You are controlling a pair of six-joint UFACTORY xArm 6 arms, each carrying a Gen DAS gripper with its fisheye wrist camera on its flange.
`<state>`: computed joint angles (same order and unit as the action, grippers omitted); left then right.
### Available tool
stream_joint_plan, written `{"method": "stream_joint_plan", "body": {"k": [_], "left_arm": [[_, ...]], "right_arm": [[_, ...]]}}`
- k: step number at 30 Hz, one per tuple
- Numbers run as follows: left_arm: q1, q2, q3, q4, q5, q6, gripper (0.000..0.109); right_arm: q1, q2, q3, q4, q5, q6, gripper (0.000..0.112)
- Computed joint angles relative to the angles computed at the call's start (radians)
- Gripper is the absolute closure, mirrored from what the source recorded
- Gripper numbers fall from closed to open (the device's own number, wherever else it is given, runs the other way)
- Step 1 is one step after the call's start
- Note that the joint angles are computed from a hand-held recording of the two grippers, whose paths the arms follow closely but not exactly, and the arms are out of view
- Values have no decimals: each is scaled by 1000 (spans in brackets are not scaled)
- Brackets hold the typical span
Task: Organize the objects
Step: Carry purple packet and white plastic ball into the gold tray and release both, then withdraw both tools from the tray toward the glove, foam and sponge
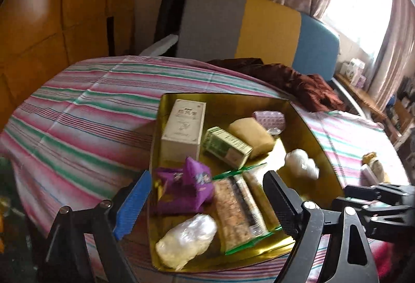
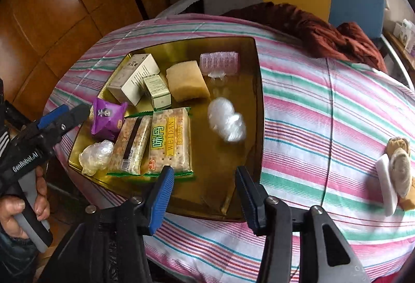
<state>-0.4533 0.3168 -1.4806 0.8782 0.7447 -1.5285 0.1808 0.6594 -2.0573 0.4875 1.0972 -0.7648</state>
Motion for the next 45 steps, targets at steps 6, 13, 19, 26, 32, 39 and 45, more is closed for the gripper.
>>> {"method": "stream_joint_plan", "body": {"k": [6,13,19,26,32,39,45], "left_arm": [[-33,-33,25,71,39,-77,14],[-98,-39,-1,137,177,-90,11],[-118,-29,-19,126,191,-75,11],[-135,-8,-47,113,209,-54,11],[-143,16,-75,102,200,-24,11],[-151,46,-112,90,191,11,11],[-156,83,-165,74,184,64,11]], "right_arm": [[21,-116,199,57,-172,-66,62],[45,-205,348,110,-334,-140,62],[49,-234,397,141,-374,-168,55],[42,-245,414,150,-396,-159,55],[37,-242,413,136,-420,-141,55],[33,-239,414,140,-445,-142,55],[17,-212,375,126,-435,-115,55]]}}
